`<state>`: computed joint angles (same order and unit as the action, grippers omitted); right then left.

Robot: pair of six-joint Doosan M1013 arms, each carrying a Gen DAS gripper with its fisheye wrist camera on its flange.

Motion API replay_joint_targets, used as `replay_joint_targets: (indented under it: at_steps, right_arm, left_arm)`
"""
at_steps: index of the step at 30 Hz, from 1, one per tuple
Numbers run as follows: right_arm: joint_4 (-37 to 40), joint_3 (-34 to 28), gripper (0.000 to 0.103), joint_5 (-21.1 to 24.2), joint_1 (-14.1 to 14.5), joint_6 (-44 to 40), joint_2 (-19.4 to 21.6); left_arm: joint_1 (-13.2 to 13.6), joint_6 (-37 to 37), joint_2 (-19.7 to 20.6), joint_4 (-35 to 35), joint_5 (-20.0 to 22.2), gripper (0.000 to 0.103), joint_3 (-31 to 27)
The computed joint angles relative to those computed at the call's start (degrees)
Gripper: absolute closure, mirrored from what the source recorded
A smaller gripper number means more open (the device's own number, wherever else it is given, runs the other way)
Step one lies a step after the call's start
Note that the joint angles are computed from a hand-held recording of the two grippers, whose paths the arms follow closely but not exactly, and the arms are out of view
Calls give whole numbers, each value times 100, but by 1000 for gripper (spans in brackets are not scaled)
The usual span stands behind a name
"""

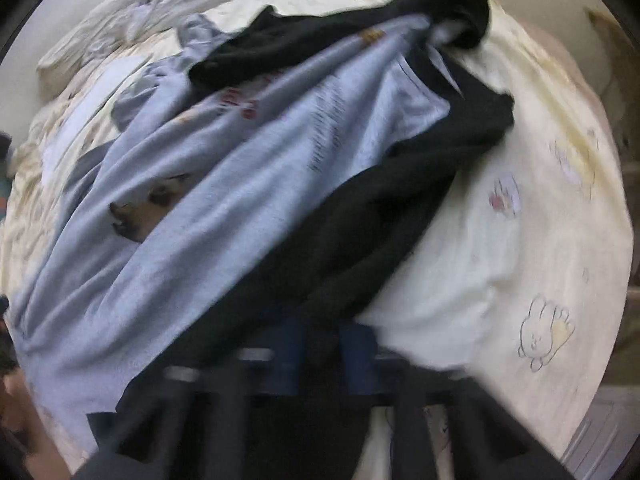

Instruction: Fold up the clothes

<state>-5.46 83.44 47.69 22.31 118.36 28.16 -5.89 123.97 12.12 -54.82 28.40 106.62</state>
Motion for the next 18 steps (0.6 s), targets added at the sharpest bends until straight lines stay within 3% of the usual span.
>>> replay_joint_targets:
  at_steps: [6, 10, 18]
  right_arm:
    - [-1432, 9, 93, -171, 137, 792, -203]
    - [-2430, -67, 94, -42, -23, 1416, -335]
    - [-3924, -949, 94, 1468, -535, 1872, 126]
  left_arm:
    - [0, -35, -2, 27, -4, 95, 2]
    - [9, -86, 22, 46, 10, 95, -20]
    - [21, -216, 43, 128, 4, 95, -38]
